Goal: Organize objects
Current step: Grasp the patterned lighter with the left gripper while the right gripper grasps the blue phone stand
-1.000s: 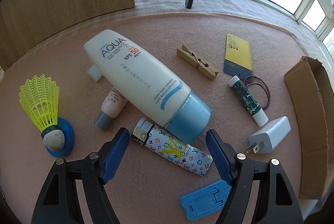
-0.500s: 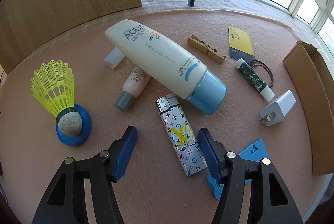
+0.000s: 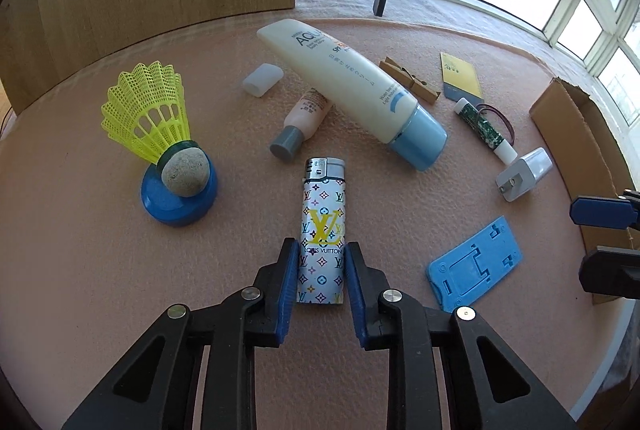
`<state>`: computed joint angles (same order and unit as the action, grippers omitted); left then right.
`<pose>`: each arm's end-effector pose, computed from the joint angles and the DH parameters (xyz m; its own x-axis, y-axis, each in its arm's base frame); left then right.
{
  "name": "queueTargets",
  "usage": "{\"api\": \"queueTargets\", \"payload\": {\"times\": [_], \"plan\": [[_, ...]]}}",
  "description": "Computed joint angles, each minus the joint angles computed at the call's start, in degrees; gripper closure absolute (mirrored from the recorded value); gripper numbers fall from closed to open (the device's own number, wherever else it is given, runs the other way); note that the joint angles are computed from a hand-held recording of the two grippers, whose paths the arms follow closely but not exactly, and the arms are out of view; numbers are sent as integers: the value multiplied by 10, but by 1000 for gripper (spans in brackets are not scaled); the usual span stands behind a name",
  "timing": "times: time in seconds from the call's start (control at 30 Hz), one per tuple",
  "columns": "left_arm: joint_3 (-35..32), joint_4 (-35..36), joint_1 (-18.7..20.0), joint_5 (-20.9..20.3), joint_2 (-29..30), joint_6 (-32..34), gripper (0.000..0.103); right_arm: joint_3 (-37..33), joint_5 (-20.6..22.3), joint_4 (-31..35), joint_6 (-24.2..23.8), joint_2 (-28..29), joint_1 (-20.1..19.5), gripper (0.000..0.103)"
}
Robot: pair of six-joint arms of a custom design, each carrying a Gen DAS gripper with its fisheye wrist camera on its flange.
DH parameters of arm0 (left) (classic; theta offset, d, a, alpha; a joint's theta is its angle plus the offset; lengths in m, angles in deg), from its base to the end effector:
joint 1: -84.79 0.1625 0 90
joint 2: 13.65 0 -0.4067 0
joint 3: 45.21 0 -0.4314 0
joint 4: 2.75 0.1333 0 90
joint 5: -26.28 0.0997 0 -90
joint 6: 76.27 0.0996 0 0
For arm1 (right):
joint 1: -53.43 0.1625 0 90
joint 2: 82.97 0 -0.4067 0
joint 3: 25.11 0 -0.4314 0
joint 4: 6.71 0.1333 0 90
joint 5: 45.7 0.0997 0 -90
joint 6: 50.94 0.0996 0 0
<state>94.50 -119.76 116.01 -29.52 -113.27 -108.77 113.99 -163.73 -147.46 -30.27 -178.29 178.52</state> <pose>-0.1931 -0.3384 0.1829 -0.7174 0.3809 -0.5834 0.5307 0.8413 -0.1033 0.2912 -0.2640 0.1938 -0.9079 -0.1444 0.3936 -0.2674 0.9226 -0.2782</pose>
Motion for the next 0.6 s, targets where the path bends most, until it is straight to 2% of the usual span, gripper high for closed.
{"api": "queueTargets", "payload": {"times": [0.13, 0.33, 0.5, 0.6], "plan": [[16, 31, -11, -9, -44, -16, 78, -23, 37, -7, -38, 51, -24, 33], [35, 91, -38, -17, -107, -46, 78, -53, 45, -6, -68, 113, -45, 33], [44, 121, -51, -24, -140, -65, 78, -74, 27, -2, -80, 154, -53, 33], [44, 121, -52, -26, -139, -67, 78, -80, 22, 8, -82, 162, -54, 33]]}}
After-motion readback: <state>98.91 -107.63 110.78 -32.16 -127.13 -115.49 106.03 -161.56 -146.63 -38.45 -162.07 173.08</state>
